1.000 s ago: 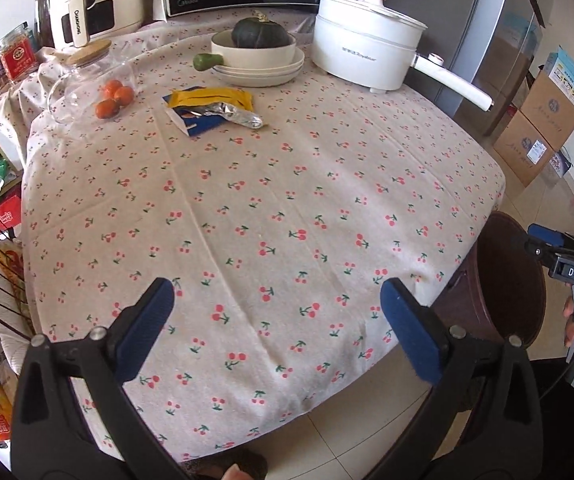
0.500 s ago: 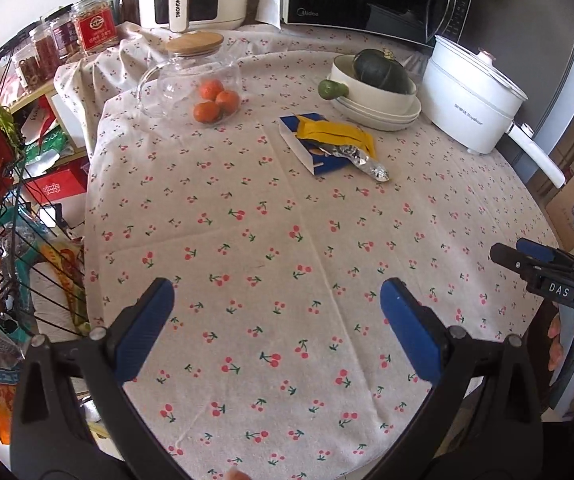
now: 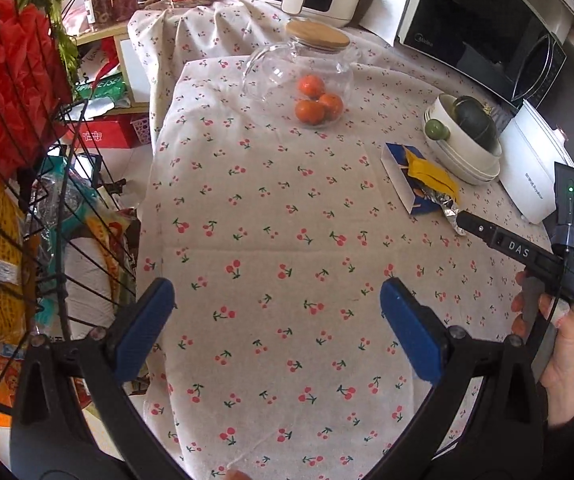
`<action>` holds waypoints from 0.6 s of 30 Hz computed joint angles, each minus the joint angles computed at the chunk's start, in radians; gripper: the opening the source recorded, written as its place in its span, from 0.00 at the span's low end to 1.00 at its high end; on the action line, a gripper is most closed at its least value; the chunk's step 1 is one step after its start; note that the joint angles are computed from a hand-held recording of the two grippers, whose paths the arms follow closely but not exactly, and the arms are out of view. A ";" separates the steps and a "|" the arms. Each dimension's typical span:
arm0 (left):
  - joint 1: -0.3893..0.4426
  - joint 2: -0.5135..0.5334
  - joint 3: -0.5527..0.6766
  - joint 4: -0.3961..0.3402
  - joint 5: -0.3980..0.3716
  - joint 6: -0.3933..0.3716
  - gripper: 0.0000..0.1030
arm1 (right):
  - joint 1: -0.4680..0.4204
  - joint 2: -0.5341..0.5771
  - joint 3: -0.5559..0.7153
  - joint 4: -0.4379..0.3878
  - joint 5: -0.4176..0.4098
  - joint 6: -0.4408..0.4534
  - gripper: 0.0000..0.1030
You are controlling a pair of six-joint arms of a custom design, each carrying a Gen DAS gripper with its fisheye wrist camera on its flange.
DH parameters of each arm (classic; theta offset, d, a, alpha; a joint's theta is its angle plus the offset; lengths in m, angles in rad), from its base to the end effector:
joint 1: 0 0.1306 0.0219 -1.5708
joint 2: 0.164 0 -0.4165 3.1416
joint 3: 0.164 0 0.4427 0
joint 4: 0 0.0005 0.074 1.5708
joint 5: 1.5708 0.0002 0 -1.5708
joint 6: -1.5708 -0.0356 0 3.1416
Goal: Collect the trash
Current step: 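Reach the right tool to the yellow snack wrapper on the table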
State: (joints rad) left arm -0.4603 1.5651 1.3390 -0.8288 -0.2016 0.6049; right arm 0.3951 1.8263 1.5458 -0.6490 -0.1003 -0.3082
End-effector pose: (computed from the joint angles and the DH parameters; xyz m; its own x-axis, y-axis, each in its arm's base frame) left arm 0.5159 -0.2484 0.3478 -0.8382 -0.2063 -0.5048 -0.1580 0.9779 -0.1373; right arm 0.6285 0.2654 0.3006 -0.8377 -0.0223 -0.5457 -0.1932 0.9466 0.2579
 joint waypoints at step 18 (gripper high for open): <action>-0.001 0.014 0.009 -0.007 0.012 -0.015 1.00 | -0.034 0.094 0.069 0.033 -0.111 -0.032 0.38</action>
